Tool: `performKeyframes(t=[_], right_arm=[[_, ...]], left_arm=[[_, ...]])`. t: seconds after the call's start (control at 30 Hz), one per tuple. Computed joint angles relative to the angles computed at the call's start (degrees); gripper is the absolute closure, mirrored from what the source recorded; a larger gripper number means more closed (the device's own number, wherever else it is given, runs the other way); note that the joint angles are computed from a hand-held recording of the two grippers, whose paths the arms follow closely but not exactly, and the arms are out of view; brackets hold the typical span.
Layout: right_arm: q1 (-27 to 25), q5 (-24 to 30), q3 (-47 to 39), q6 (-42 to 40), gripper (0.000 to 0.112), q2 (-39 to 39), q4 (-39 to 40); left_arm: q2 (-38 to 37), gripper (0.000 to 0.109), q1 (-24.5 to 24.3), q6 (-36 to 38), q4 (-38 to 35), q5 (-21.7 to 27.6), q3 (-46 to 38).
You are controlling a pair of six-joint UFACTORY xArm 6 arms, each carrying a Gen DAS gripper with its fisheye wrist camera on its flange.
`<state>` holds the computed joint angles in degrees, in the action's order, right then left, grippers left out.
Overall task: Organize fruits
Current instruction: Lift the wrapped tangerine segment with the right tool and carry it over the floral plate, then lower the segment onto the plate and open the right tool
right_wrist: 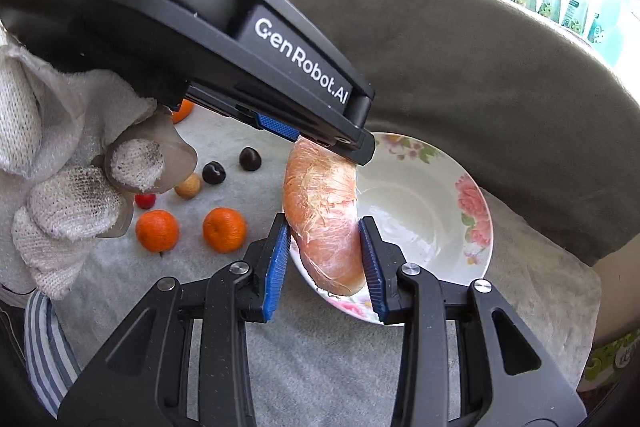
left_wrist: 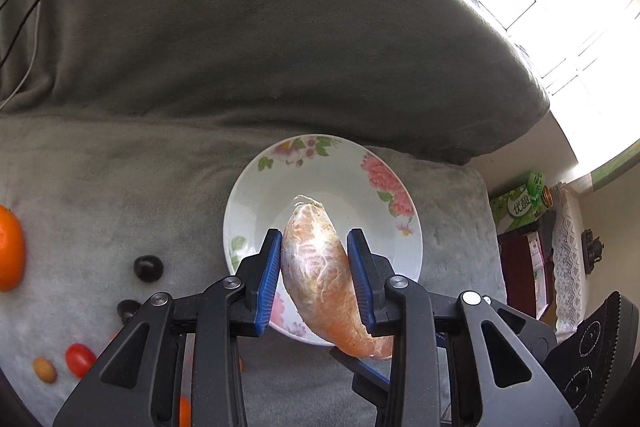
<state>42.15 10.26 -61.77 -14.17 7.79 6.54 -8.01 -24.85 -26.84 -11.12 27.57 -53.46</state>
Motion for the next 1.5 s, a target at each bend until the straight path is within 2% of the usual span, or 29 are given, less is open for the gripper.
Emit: performKeyframes(t=[0.27,0.5,0.87,1.0,1.07,1.13,1.43,1.5], right_arm=[[-3.0,1.1,-2.0,-3.0,0.076,2.7,3.3],[-4.7,2.0,-3.2,-1.6,0.076,4.2,1.8],[-5.6,3.2,-6.0,4.1,0.076,6.2,-2.9],[-4.3,3.1,-6.3,9.5,0.076,6.4,-8.5],[-4.0,2.8,-6.7,11.9,0.069,6.5,-11.1],[-3.9,1.9,-6.4,13.6,0.046,6.2,-12.8],[-2.9,2.1,-6.1,19.3,0.044,5.5,-18.1],[-2.5,2.4,-6.5,21.1,0.044,5.6,-19.6]], left_arm=[[7.5,0.077,-0.5,3.5,-2.7,0.1,-6.4],[11.1,0.078,-0.6,5.7,-4.5,0.4,-10.1],[13.1,0.078,-0.7,8.7,-6.9,1.4,-12.2],[13.6,0.078,-1.1,8.3,-6.2,1.2,-13.0],[13.7,0.078,-1.3,7.7,-5.2,1.3,-13.4],[13.4,0.078,-1.1,6.9,-4.3,1.0,-13.2],[11.6,0.077,0.0,6.0,-3.8,1.6,-11.6],[10.7,0.073,0.0,6.1,-4.0,1.3,-10.8]])
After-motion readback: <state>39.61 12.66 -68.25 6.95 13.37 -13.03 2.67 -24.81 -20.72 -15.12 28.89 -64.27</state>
